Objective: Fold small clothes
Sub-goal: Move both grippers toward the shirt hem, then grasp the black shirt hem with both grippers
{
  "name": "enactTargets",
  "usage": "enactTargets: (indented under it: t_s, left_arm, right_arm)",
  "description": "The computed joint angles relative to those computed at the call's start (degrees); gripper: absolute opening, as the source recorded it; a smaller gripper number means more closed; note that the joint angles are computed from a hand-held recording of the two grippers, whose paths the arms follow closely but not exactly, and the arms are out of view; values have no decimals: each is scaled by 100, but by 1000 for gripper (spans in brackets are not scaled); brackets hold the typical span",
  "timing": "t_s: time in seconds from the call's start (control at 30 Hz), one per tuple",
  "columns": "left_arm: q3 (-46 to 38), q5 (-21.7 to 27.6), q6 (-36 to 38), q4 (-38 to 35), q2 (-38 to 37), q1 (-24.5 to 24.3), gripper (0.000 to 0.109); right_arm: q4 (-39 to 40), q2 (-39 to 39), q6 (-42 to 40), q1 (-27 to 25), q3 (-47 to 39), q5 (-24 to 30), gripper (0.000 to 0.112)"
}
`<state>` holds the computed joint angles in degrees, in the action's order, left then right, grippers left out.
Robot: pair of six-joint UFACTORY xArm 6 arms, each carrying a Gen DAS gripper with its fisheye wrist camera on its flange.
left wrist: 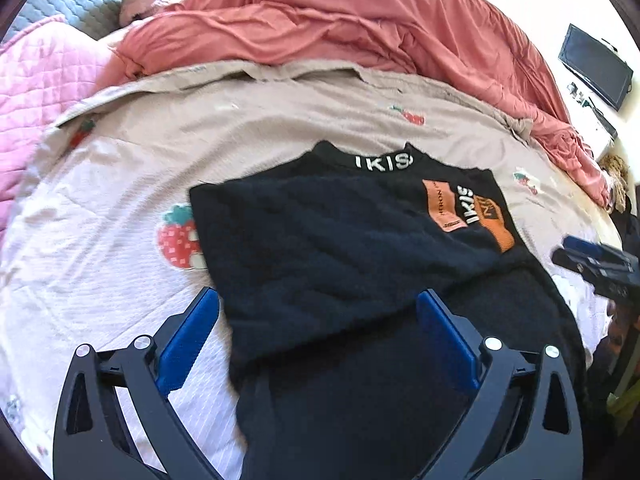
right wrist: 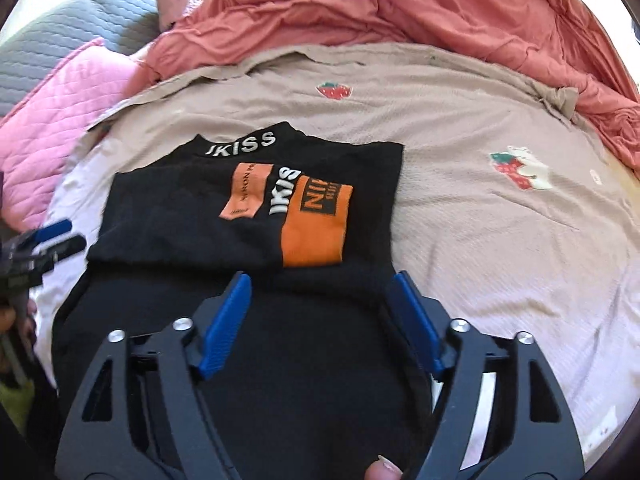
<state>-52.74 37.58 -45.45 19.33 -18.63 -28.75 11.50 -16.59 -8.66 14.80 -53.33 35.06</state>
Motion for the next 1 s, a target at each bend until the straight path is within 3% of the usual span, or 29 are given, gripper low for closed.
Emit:
enactTargets:
  t_s: [0.27, 0.43, 0.6, 0.77, 0.9, 1.0]
  left_arm:
    - [271, 701, -855, 674, -1077, -302, 98]
    - [629, 1355, -1027, 621, -1735, -689, 98]
    - [1008, 1959, -1069, 26, -2109, -840, 98]
    - [1259, 2217, -753, -657, -2334, -898, 98]
    - [1600, 2092, -562, -1505, -2494, -808, 98]
    - [1908, 1824, -380, -2228, -2620, -744, 98]
  right_arm:
    - [167, -1346, -667, -398, 884, 477, 77]
    - [134, -1916, -620, -631, 1252, 1176, 77]
    - [-465, -1900, -97, -364, 1260, 1456, 77]
    - [-753, -1832, 197, -327, 1231, 1791, 77]
    - [-773, -1688, 179, -432, 1111, 2271, 77]
    - [-676, -1607, 40, -472, 1070, 2581, 66]
